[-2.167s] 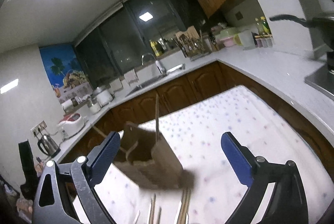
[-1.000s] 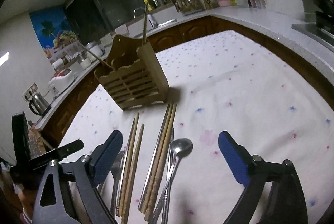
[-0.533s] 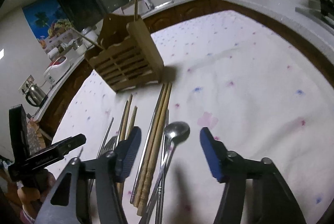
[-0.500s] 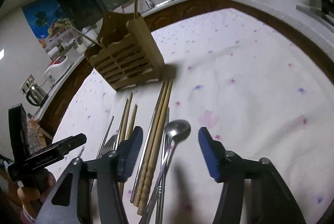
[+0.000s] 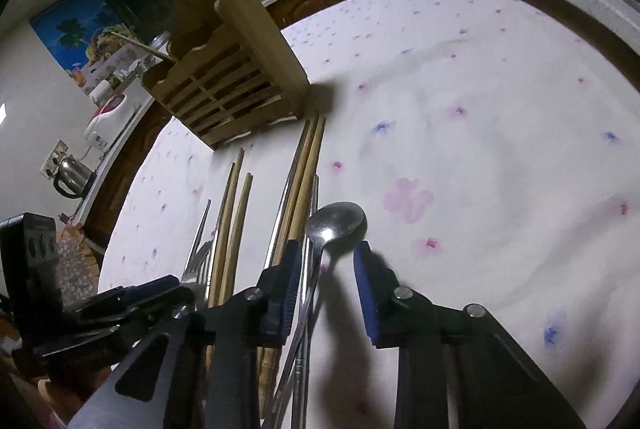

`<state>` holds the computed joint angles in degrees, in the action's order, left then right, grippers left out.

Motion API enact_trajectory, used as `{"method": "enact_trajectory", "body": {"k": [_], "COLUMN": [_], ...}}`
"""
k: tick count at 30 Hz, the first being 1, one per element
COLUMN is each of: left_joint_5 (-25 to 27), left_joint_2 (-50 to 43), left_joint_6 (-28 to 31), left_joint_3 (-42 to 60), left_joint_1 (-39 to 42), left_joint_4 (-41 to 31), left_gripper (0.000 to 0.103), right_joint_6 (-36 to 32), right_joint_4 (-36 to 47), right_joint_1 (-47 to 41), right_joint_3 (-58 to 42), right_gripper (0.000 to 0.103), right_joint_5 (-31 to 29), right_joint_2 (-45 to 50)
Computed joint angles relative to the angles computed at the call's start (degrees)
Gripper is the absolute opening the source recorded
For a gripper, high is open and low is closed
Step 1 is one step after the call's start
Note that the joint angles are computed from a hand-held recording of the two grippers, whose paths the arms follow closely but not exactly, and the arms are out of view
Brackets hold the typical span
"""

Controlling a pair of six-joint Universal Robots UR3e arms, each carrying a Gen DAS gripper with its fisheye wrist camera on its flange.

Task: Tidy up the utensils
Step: 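Grasp the metal fork with the left tool while the right tool grasps a spoon, then carry the fork and spoon over the holder and lower them inside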

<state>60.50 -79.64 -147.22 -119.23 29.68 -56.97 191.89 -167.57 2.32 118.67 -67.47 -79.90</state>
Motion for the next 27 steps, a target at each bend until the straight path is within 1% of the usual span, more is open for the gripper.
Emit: {"method": "enact_trajectory", "body": {"k": [2, 4, 7, 10, 13, 18, 21, 27], "left_joint_5": [0.72, 0.17, -0.57, -1.53, -2.61, -3.78, -6.05, -10.2], "left_joint_2": [-1.34, -2.37, -3.51, -2.95, -2.15, -0.28, 1.36, 7.6], "left_joint_6": [-0.59, -0.71, -0.31, 1.03, 2.12, 3.71, 5.24, 8.61], "left_joint_3": [0.74, 1.31, 2.04, 1.85, 2.13, 2.09, 2.3, 2.92], "left_joint_1": [-1.07, -1.07, -0.64, 0.58, 1.95, 4.53, 7.12, 12.03], "left_joint_4": [1.44, 1.82, 1.78, 0.56, -1.21, -3.51, -6.9, -12.81], "left_gripper": [0.035, 0.034, 0.03, 0.029, 0.025, 0.025, 0.024, 0.023], "right_joint_6": [0.06, -0.11, -0.24, -0.66, -0.89, -0.77, -0.6, 0.32], "right_joint_4": [-0.74, -0.86, -1.75, -0.81, -1.22, -2.13, -2.53, -2.85], "right_joint_1": [-0.04, 0.14, -0.19, -0.39, -0.2, -1.18, -1.83, -2.57], "right_joint_3": [-0.28, -0.87, -0.72, -0.64, -0.43, 1.38, 2.09, 2.83], "right_gripper": [0.024, 0.023, 0.018, 0.005, 0.004, 0.002, 0.002, 0.002], "right_joint_5": [0.35, 0.22, 0.73, 1.67, 1.81, 3.14, 4.01, 5.07], "right_joint_2": [0.84, 1.44, 1.94, 1.48, 1.37, -0.83, -2.34, -6.01]}}
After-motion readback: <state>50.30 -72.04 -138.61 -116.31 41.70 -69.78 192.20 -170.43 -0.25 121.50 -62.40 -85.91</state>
